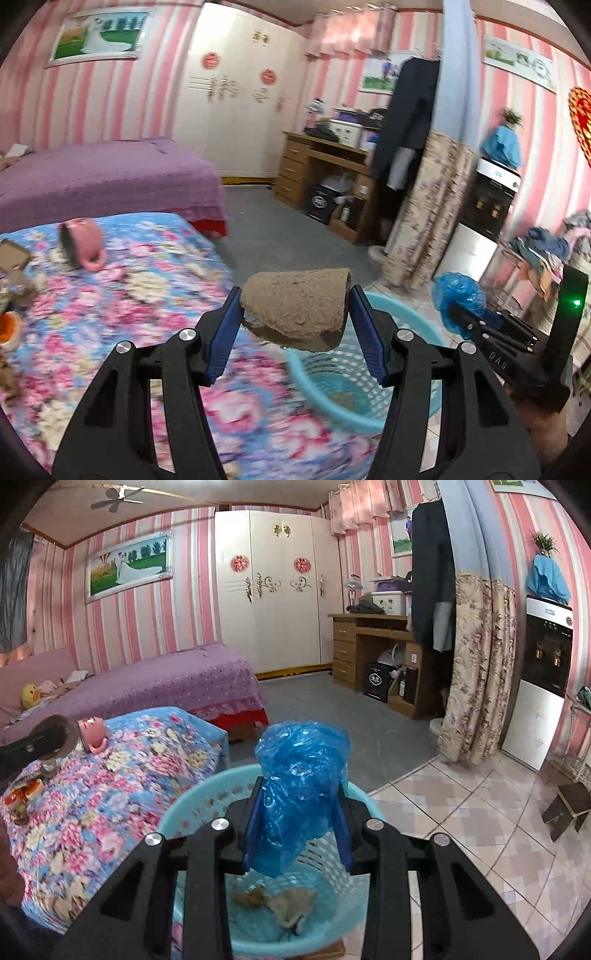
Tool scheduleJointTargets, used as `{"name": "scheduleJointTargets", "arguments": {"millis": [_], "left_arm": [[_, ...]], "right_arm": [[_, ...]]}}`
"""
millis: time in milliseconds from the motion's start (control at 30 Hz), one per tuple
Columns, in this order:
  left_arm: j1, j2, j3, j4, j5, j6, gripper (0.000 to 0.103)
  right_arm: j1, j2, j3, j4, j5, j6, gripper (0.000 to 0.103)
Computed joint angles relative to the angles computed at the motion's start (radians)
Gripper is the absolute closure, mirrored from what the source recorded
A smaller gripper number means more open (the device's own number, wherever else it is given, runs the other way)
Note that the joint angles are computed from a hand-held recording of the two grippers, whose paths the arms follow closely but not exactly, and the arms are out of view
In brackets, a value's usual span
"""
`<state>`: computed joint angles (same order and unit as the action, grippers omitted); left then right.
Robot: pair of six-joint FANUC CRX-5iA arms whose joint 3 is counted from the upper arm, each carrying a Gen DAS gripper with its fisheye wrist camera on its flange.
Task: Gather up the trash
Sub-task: 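Carry the tan cardboard and blue bag over the blue basket with both grippers, then open the left gripper to drop the cardboard while the right gripper releases the blue bag, then move the right gripper back to the bed and grasp the khaki cloth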
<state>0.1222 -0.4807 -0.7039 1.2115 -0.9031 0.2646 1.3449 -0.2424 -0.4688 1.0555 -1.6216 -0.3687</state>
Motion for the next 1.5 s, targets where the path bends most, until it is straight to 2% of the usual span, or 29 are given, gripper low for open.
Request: {"name": "scheduleJointTargets", "arguments": {"millis": [167,267,467,533,567,600,633,833,900,1000,1133,1333,1433,1500], "left_arm": [[-0.095,0.015,-0.021,-0.010,0.068,0.030,0.046],[-0.118,0.037,-0.023,-0.016,0.101,0.046,0.046],[-0.120,0.079,-0.026,0.024,0.093,0.018,0.045],[-0.125,0.082,-0.027,0.033,0.093,0.026,0.045],[-0.127,0.087,-0.025,0.028,0.095,0.029,0.045],[-0.130,0.087,-0.025,0.022,0.100,0.031,0.045],[-0.135,0.088,-0.025,0.017,0.109,0.033,0.045],[-0.158,0.098,-0.023,0.032,0.110,0.010,0.045],[-0.164,0.107,-0.019,0.049,0.090,0.003,0.035],[-0.192,0.091,-0.032,0.067,0.133,0.002,0.016],[-0.203,0.080,-0.035,0.051,0.171,0.030,0.013],[-0.125,0.067,-0.020,0.033,0.136,0.082,0.012],[-0.019,0.059,0.004,0.020,0.082,0.086,0.012],[0.048,0.042,0.016,0.007,0.084,0.082,0.010]], "right_arm": [[0.006,-0.009,-0.016,-0.016,0.001,0.005,0.069],[-0.012,-0.009,-0.023,-0.019,0.028,0.005,0.069],[-0.042,-0.014,-0.033,-0.011,0.095,0.009,0.068],[-0.051,-0.013,-0.037,-0.012,0.115,0.004,0.062],[-0.054,-0.015,-0.041,-0.013,0.122,-0.001,0.047],[-0.057,-0.016,-0.046,-0.015,0.128,-0.010,0.026],[-0.058,-0.016,-0.051,-0.012,0.124,-0.027,0.023],[-0.049,-0.030,-0.061,-0.011,0.076,-0.060,0.024],[-0.044,-0.034,-0.059,-0.011,0.053,-0.068,0.024],[-0.037,-0.038,-0.056,-0.011,0.026,-0.073,0.024],[-0.027,-0.033,-0.045,-0.009,0.004,-0.070,0.024],[-0.048,0.001,-0.007,0.006,0.052,-0.031,0.024],[-0.074,0.038,0.028,0.033,0.111,-0.012,0.024],[-0.098,0.073,0.061,0.051,0.167,0.003,0.024]]}}
